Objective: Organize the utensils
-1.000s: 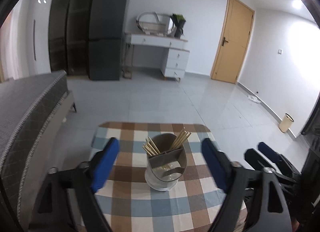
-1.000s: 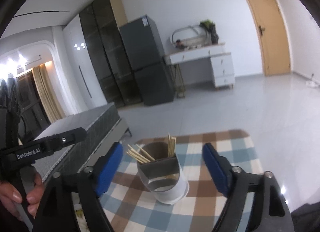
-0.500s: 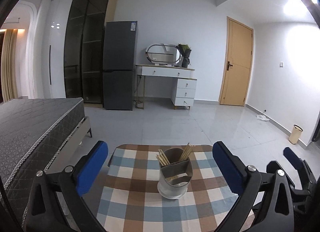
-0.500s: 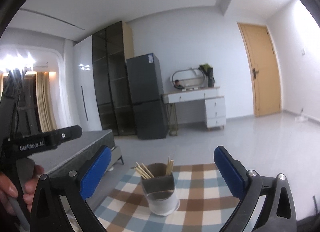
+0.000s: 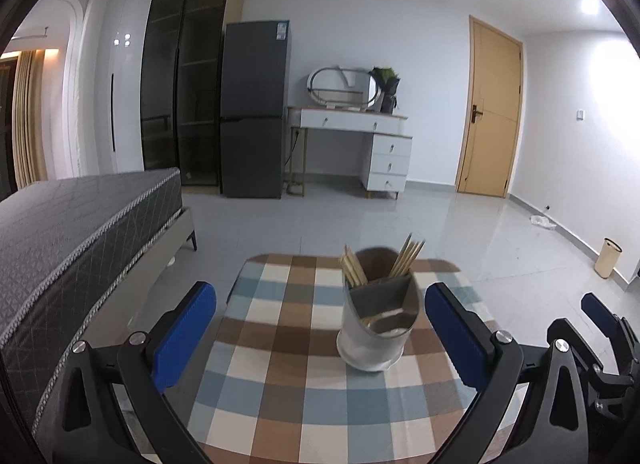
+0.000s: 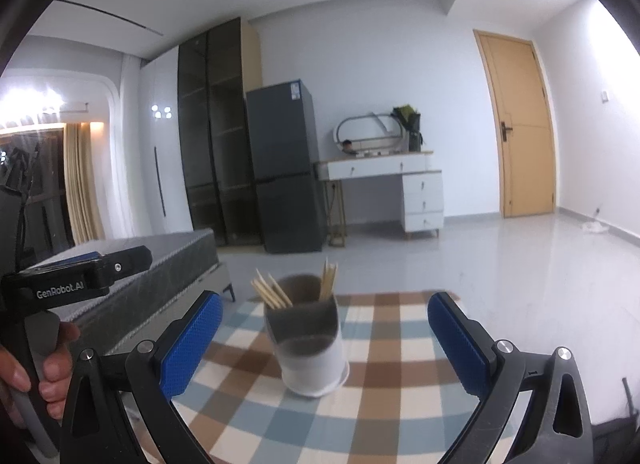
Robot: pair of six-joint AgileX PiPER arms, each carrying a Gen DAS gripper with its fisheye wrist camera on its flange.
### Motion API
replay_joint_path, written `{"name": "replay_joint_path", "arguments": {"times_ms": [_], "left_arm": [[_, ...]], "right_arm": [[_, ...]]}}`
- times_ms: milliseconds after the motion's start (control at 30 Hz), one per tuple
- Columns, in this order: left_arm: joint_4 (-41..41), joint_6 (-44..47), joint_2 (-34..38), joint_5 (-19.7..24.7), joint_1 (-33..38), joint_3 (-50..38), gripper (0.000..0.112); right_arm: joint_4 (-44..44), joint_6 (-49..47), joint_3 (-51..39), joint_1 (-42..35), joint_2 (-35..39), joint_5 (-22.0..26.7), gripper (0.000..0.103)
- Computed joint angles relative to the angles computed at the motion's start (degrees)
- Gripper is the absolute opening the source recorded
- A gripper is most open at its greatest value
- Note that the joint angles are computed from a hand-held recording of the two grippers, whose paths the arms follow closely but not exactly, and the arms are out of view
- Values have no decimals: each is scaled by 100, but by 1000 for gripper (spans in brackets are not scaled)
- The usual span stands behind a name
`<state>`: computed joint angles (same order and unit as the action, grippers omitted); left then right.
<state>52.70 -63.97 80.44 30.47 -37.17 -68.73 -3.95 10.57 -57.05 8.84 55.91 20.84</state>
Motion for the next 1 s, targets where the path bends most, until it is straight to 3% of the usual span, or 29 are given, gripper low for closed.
{"name": "replay_joint_path", "arguments": {"times_ms": [200,300,467,733,1000], "left_arm": [[536,-601,167,-324,76,389,102],[13,-150,274,-332,124,253,102],[185,-336,326,-188,66,158,102],[-562,139,418,-58,212,0,102],[-39,-323,400,25,128,62,102]], "right_arm": [[403,-401,231,-128,124,-105,103],[-53,48,294,-92,219,-144,103],[140,-25,289,-193,408,-190,103],[362,-200,306,-128,421,-51,103],[389,-184,313,-136,377,-58,103]]}}
